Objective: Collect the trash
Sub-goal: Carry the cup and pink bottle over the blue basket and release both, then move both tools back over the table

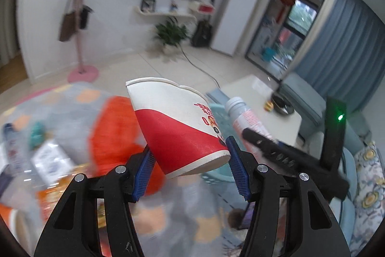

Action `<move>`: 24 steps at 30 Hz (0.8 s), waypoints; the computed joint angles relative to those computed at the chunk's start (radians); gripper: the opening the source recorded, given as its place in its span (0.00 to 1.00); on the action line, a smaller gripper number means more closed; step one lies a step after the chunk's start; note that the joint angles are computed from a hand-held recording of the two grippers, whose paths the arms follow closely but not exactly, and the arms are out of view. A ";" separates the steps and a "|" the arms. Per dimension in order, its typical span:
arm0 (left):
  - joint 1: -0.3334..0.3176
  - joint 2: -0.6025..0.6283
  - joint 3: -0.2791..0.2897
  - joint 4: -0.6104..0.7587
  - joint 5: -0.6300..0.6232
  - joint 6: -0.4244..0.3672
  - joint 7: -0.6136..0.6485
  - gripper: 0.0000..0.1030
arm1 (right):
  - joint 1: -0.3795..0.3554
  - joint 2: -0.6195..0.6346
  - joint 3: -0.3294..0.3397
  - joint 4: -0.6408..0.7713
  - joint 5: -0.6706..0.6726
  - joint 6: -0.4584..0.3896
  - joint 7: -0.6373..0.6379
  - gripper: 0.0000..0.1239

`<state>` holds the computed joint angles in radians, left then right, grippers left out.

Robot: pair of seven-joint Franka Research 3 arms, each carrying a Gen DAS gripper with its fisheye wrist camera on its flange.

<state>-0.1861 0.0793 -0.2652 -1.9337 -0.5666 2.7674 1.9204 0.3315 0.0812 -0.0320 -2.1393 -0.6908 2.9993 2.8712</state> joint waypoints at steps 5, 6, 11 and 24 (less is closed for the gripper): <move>-0.028 0.190 -0.024 0.175 0.165 -0.102 -0.114 0.54 | -0.032 0.053 -0.009 -0.035 0.156 -0.016 -0.073 0.36; -0.038 0.238 -0.028 0.219 0.207 -0.131 -0.143 0.54 | -0.032 0.065 -0.013 -0.039 0.188 -0.020 -0.093 0.36; -0.049 0.375 -0.055 0.347 0.323 -0.231 -0.222 0.54 | -0.033 0.103 -0.023 -0.053 0.351 -0.032 -0.214 0.37; -0.058 0.409 -0.087 0.385 0.406 -0.271 -0.307 0.64 | -0.008 0.032 -0.080 -0.123 0.396 0.008 -0.243 0.37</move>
<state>-0.2446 0.4886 -0.3526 -1.5491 -0.1608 2.4966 1.6132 0.3236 0.1129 -0.1122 -2.2623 -0.2947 3.0074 2.6279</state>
